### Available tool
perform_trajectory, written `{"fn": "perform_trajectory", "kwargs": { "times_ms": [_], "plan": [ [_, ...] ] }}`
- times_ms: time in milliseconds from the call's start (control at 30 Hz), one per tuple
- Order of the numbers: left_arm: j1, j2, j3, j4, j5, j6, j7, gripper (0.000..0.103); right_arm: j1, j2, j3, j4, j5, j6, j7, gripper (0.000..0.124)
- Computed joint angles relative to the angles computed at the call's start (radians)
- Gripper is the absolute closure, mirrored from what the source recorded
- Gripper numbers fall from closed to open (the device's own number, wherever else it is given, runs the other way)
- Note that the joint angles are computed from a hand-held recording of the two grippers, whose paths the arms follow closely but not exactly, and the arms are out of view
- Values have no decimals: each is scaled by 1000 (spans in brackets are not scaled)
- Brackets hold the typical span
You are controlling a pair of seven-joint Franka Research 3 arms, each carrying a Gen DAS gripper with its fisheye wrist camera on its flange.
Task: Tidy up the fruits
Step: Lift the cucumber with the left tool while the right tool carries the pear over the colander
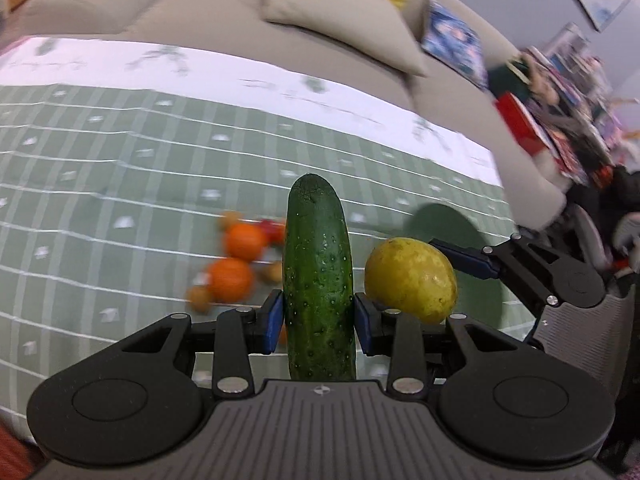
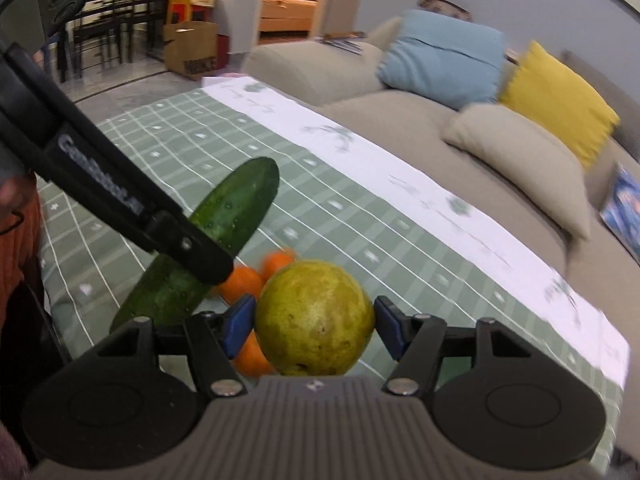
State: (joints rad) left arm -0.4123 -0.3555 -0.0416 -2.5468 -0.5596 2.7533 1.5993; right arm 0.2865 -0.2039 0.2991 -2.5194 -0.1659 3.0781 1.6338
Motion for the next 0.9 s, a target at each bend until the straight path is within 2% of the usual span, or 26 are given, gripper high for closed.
{"fn": "perform_trajectory", "kwargs": {
  "times_ms": [67,167,333,433,600,733,900],
  "plan": [
    [-27,35,-4,40,-25,-3,18,62,33,-58,-62,-51,52,-21,-49,63],
    [-24,105,-45,116,-11,-18,10,62,23,-119,-101,-101,101,-62,-90,63],
    [-9,229,-109,254,-37,-64,19,62,7,-131,-157,-100,183,-141,-157,63],
    [13,299,-150,322,-68,-78,17,62,-11,-107,-177,-78,213,-190,-187,62],
    [54,411,-215,403,62,-81,-110,62,-22,-29,-198,-43,255,-205,-239,63],
    [82,472,-244,453,153,-131,-158,62,-14,28,-224,-25,299,-217,-316,63],
    [113,538,-273,527,183,-212,-156,62,-33,79,-213,-2,266,-225,-312,63]
  ]
}}
